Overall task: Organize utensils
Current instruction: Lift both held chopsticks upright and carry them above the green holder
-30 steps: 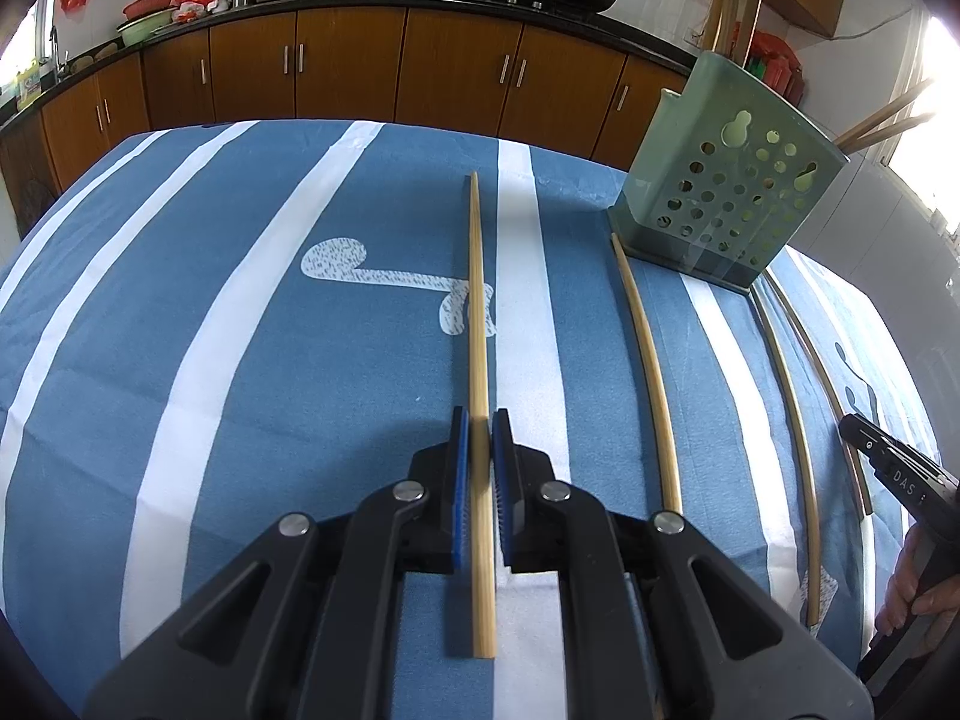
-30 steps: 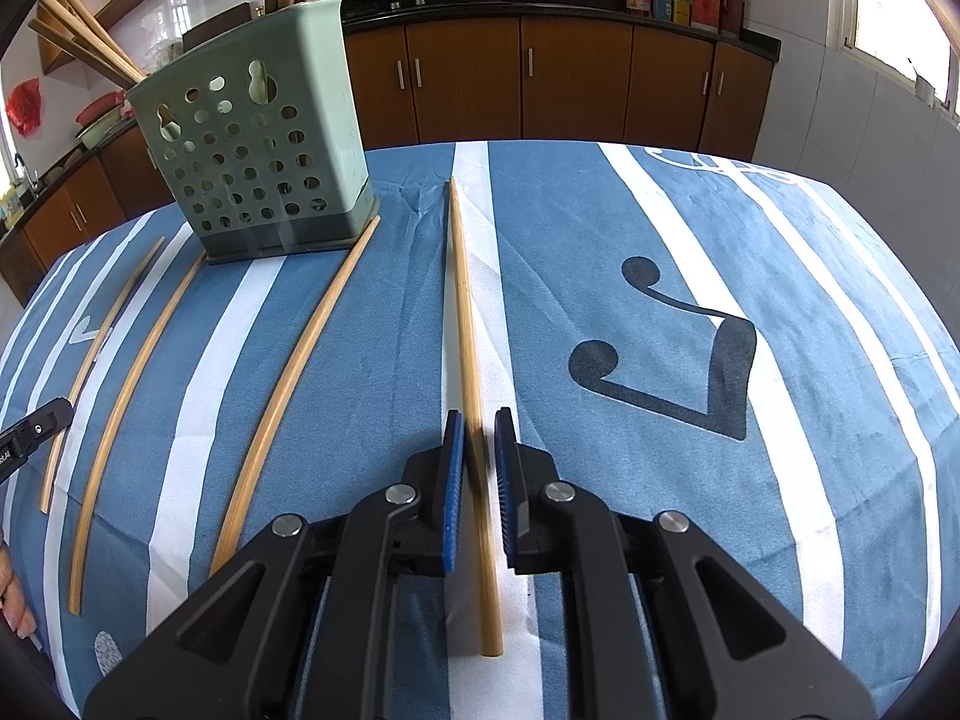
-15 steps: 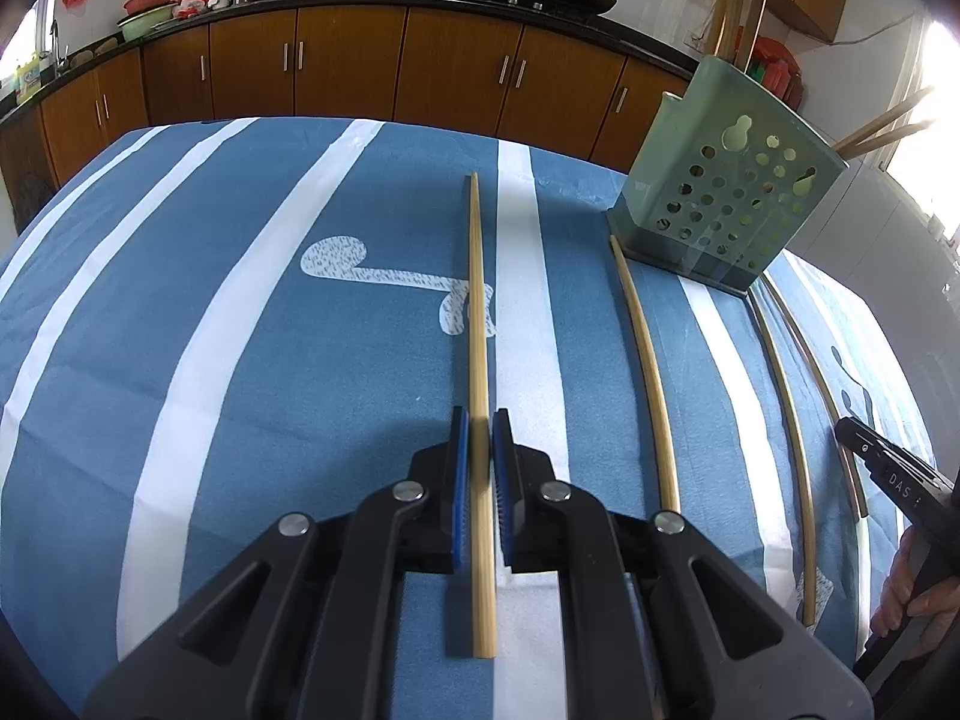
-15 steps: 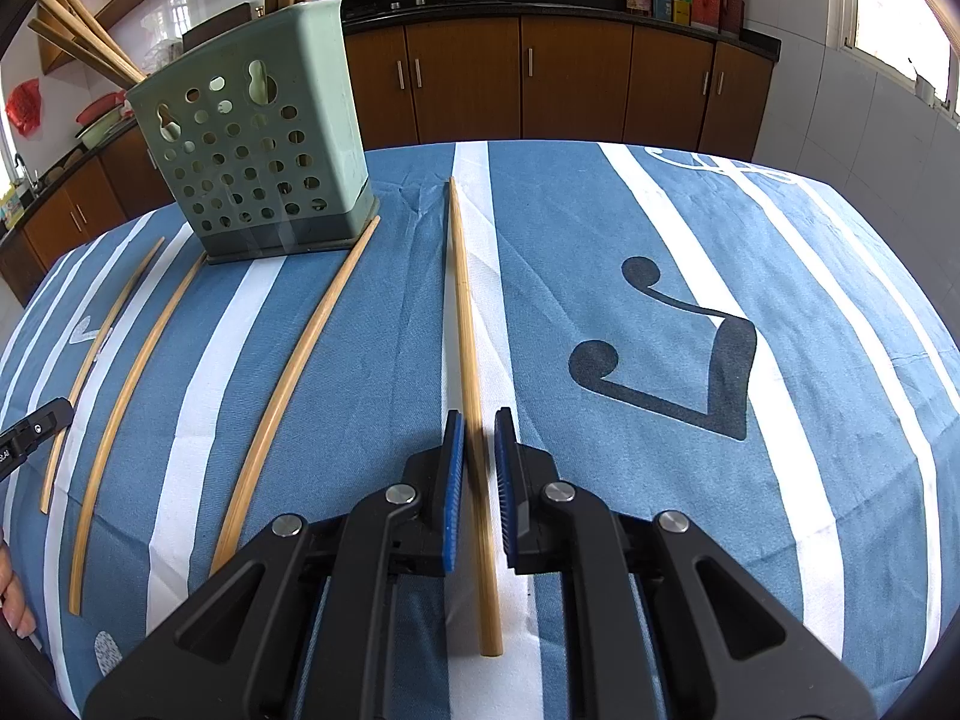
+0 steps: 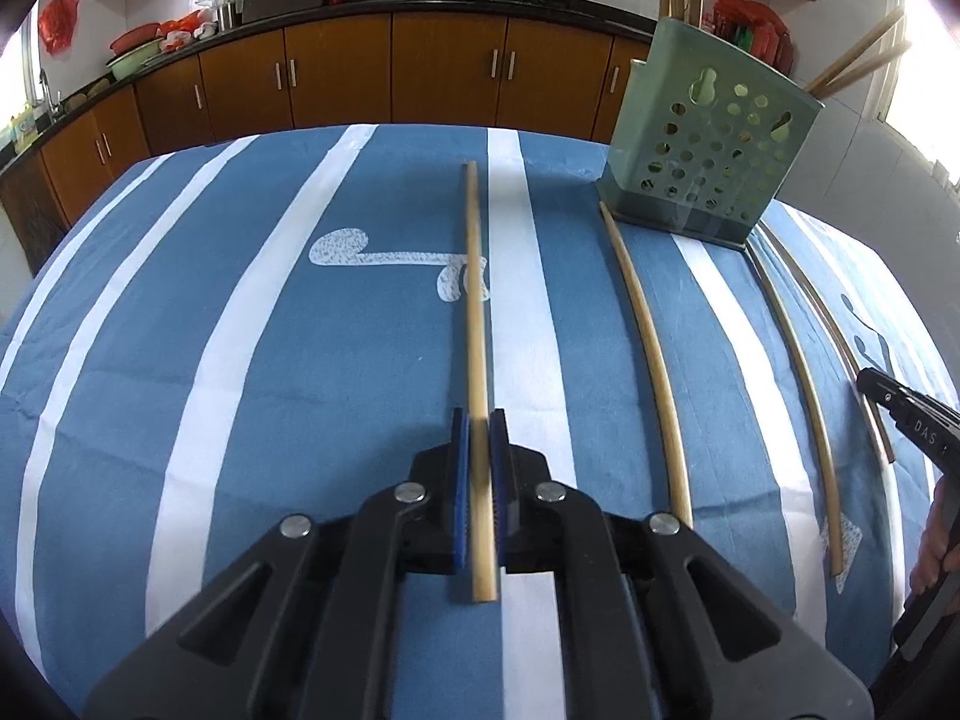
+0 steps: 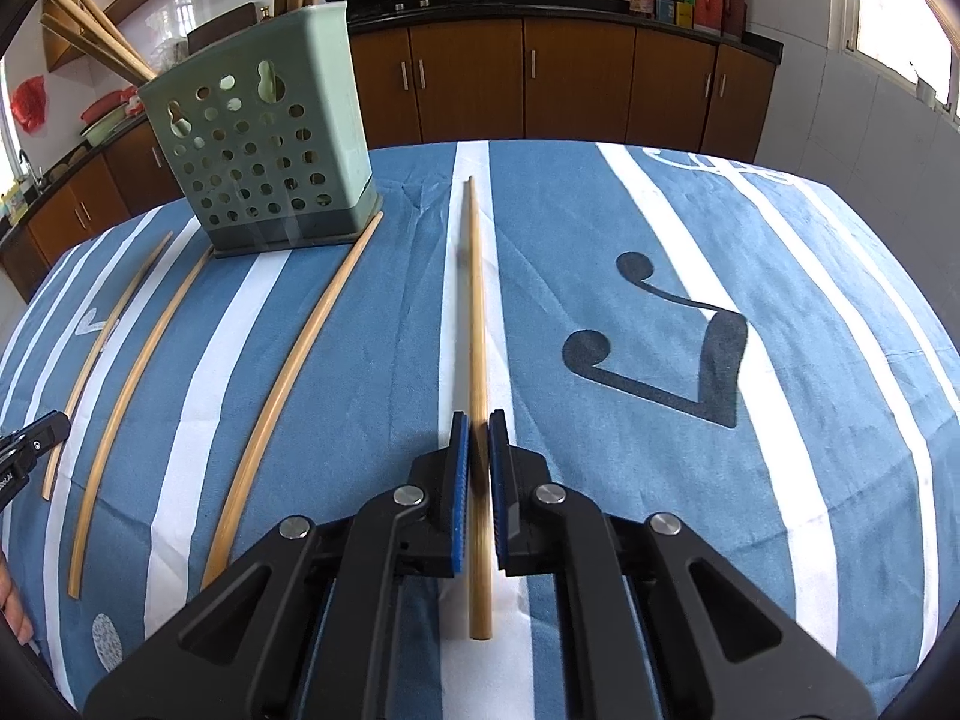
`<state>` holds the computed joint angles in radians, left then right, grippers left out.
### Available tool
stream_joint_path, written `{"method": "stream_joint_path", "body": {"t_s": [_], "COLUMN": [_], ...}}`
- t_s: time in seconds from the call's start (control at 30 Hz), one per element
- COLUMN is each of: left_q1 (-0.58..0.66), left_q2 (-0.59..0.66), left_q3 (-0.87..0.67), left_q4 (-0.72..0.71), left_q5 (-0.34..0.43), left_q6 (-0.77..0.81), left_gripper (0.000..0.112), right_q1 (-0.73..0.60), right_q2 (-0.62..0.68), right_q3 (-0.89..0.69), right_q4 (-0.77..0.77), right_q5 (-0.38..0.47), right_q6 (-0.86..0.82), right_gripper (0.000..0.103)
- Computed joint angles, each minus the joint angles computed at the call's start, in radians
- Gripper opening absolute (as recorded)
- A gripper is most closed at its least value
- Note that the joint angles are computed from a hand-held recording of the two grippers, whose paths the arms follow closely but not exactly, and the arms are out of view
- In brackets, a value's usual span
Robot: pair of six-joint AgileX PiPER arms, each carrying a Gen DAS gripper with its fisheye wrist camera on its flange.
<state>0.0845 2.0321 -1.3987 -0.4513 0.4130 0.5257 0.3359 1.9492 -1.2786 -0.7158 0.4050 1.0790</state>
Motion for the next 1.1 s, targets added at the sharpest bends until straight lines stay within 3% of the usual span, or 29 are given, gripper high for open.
{"method": "stream_joint_path", "body": {"t_s": [0.3,0.6,0.73,0.93,1.1], "left_q1": [0.045,0.092,0.102,0.096,0.108], "left_q2": [-0.129,-0.258,-0.285,-0.293,-0.302], "left_q3": [0.053,0.042,0.015,-0.021,-0.071], "left_q4": [-0.184,-0.453,-0.515,-0.488,-0.515], "left_q5": [0.0,0.029,0.04,0.047,0.113], "left_q6": [0.174,0.371,0.409,0.383,0.382], "left_gripper": [0.008,0.008,0.008,0.008,0.008], "right_q1": [0.026,0.019,0.019,0.025,0.02], "right_q2": [-0.187,-0.304,-0.33,-0.345,-0.38], "right_q3": [0.133,0.156,0.149,0.137,0.088], "right_q4": [-0.408,-0.642,-0.675,-0.678,-0.594], "right_q5": [-0.027,-0.036,-0.038,-0.041,-0.089], "right_q6": [0.396,0.621,0.65,0.642,0.551], "right_gripper": [0.007,0.007,0.007,0.007,0.007]}}
